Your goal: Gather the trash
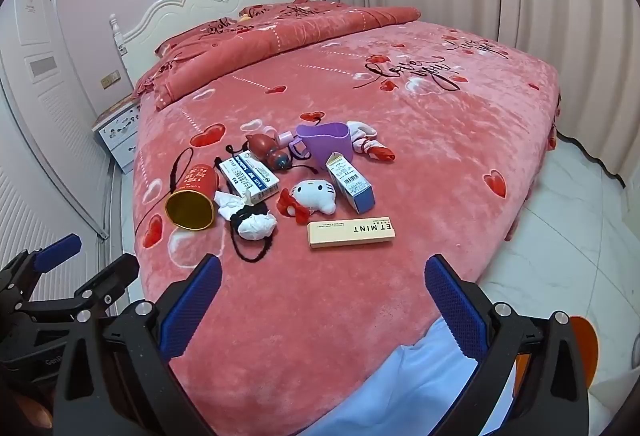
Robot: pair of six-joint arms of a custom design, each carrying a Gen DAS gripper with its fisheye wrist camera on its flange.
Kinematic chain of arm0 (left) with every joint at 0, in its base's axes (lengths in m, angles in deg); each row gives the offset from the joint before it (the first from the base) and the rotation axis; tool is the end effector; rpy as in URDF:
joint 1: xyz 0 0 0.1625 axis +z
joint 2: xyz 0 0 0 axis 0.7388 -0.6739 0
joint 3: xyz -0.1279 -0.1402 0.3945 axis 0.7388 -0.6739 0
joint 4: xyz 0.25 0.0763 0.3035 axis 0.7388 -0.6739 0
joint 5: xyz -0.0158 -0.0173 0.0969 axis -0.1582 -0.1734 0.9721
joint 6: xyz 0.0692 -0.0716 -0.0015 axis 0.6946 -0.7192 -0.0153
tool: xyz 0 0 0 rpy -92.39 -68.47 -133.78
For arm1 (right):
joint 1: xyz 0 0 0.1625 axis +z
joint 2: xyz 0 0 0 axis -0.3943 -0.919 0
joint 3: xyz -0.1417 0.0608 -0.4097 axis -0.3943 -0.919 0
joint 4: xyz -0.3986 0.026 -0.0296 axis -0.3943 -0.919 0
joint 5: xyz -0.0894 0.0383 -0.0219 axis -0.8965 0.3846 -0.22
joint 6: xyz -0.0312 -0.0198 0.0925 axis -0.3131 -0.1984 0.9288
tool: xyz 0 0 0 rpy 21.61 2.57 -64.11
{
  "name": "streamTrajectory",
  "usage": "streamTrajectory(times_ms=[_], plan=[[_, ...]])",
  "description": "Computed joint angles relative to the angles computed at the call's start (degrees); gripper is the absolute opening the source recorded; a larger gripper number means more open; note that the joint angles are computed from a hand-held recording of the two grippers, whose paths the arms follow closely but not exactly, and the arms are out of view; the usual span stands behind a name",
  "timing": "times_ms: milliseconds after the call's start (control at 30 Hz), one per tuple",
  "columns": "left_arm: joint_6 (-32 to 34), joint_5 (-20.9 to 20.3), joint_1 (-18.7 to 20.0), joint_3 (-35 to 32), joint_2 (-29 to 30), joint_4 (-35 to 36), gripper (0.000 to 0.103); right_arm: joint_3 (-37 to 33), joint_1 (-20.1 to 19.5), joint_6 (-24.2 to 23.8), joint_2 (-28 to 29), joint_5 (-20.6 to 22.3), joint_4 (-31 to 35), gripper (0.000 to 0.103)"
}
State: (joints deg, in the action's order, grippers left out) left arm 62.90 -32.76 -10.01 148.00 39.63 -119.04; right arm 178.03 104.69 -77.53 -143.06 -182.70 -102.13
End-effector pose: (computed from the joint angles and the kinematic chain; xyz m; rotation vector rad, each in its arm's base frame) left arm -0.4141 -0.5885 -0.0305 0.5898 2.2571 -0.8162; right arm 0.0159 -0.5569 0.3695 0.2386 -2.3195 0.9828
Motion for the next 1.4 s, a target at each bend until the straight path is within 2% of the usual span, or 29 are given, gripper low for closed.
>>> streamTrajectory(times_ms=[100,400,1400], plan=[[-1.9,-0.5,0.3,-1.1,-0.4,4.5,0.099,-0.1,0.0,0.1,0.0,0.1,0.3,0.1],[-1.4,-0.6,0.5,-0.3,-0.2,2.4,0.099,0.1,0.1,0.4,0.3,0.3,0.1,0.1],[-2.6,-0.7,0.7,-0.8,-0.4,4.2,0.099,-0.6,0.3,0.9,0.2,0.3,1.4,0.1]])
